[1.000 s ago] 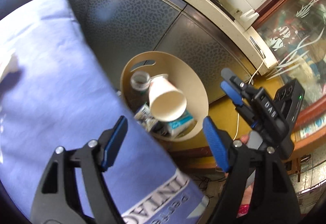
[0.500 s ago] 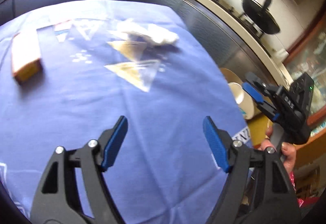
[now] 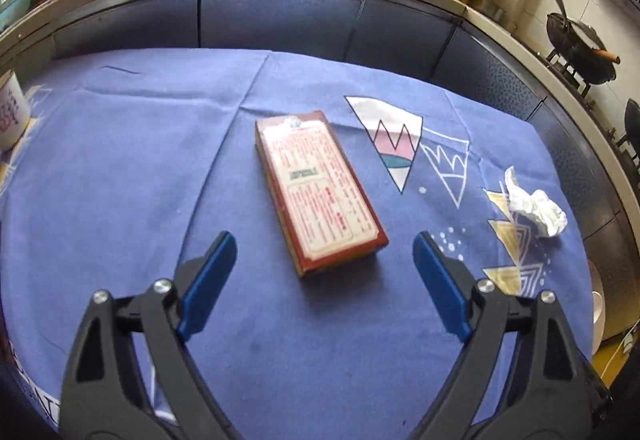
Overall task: Collect trash
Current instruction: 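Move both tools back to the table toward the red box, then grasp the red box with the left tool while the right tool grasps the white tissue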
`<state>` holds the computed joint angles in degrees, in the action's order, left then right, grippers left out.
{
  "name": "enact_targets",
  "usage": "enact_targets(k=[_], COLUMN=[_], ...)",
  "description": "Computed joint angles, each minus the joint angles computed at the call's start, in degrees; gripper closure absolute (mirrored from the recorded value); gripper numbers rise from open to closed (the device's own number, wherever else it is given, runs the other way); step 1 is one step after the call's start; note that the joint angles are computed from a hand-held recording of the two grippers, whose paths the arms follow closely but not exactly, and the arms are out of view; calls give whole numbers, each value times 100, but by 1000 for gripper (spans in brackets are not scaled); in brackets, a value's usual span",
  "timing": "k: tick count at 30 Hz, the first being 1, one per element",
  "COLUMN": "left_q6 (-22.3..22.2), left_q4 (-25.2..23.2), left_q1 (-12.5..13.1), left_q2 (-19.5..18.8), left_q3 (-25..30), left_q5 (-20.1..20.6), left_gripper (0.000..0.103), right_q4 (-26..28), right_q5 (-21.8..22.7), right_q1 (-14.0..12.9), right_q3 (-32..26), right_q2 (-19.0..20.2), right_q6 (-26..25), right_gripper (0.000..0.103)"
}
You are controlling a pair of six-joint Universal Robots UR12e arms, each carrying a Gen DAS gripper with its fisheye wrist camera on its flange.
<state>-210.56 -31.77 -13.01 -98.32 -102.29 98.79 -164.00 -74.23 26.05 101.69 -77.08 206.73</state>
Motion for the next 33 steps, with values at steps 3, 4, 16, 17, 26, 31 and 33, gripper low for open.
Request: enact_targets(k=[3,4,16,17,26,31,33], left_q6=[40,32,499,584,856,866,902], left_q4=[-320,-463,25,137,444,513,492], left_q1=[-24,-37,-22,-17,-59,-144,-206], left_q2=[-255,-323,193,279,710,784,799], left_q3=[290,373,-388,-506,-1016,-1105,-1123], left_q5=[186,268,-441,-586,-1487,-1617,-1592], left_gripper=[17,17,42,42,43,43,43], right_q4=[45,71,471,483,786,578,518], right_q5=[-8,-6,398,506,773,937,996], right_q1=[-18,-39,-530,-567,-479,-342,-286], right_q3=[-46,-65,-1073,-1147,-1479,-1023,-768], right_q2=[19,23,746,826,1071,736,554], right_q6=[13,-1,580,766,691,320,185], right_gripper=[42,42,42,42,91,93,93])
